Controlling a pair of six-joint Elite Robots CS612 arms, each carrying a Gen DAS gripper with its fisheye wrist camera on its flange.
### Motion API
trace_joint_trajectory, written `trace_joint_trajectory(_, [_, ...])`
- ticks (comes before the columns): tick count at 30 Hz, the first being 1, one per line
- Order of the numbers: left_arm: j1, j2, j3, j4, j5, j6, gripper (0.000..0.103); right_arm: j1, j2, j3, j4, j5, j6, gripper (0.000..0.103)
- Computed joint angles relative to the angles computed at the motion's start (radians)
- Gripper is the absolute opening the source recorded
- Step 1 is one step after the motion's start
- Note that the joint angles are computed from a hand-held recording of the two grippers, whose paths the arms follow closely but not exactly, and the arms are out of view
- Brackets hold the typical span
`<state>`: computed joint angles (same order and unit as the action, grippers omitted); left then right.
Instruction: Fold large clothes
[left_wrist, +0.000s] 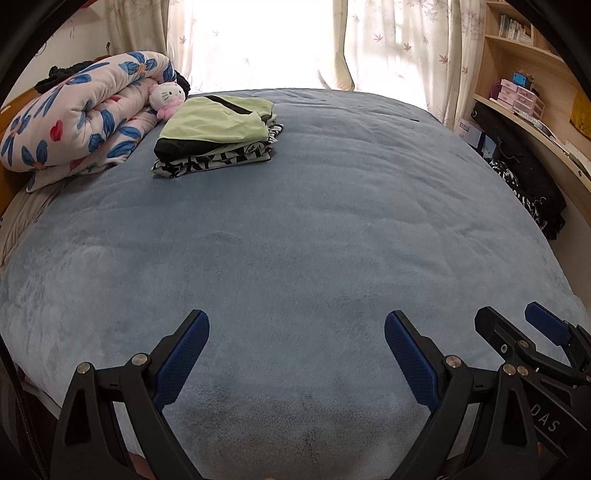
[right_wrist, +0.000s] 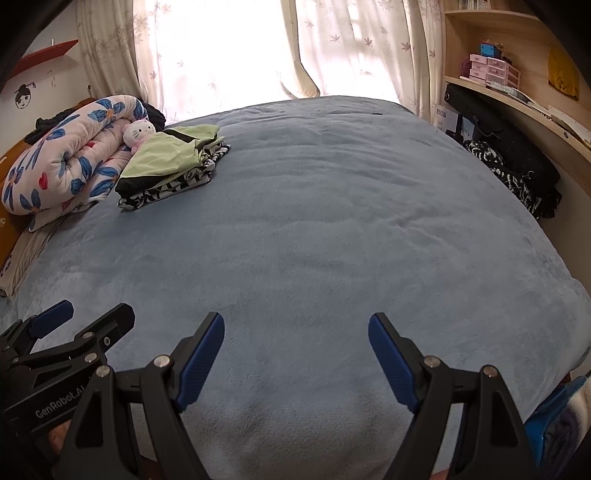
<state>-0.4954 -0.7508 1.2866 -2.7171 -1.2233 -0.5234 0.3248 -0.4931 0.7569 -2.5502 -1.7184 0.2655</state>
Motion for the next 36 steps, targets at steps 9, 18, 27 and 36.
trace_joint_trajectory(9, [0.002, 0.002, -0.008, 0.014, -0.006, -0.002, 0.095, 0.0, 0.006, -0.012, 0.013, 0.004, -0.001, 0.081])
trace_joint_trajectory(18, [0.004, 0.002, -0.008, 0.019, -0.007, -0.002, 0.094, 0.001, 0.008, -0.016, 0.017, 0.003, 0.001, 0.081])
trace_joint_trajectory(27, [0.006, 0.004, -0.012, 0.029, -0.011, -0.006, 0.094, 0.0, 0.011, -0.018, 0.019, 0.006, 0.001, 0.081])
trace_joint_trajectory(36, [0.007, 0.005, -0.014, 0.046, -0.017, -0.012, 0.094, -0.001, 0.016, -0.019, 0.024, 0.009, 0.004, 0.081])
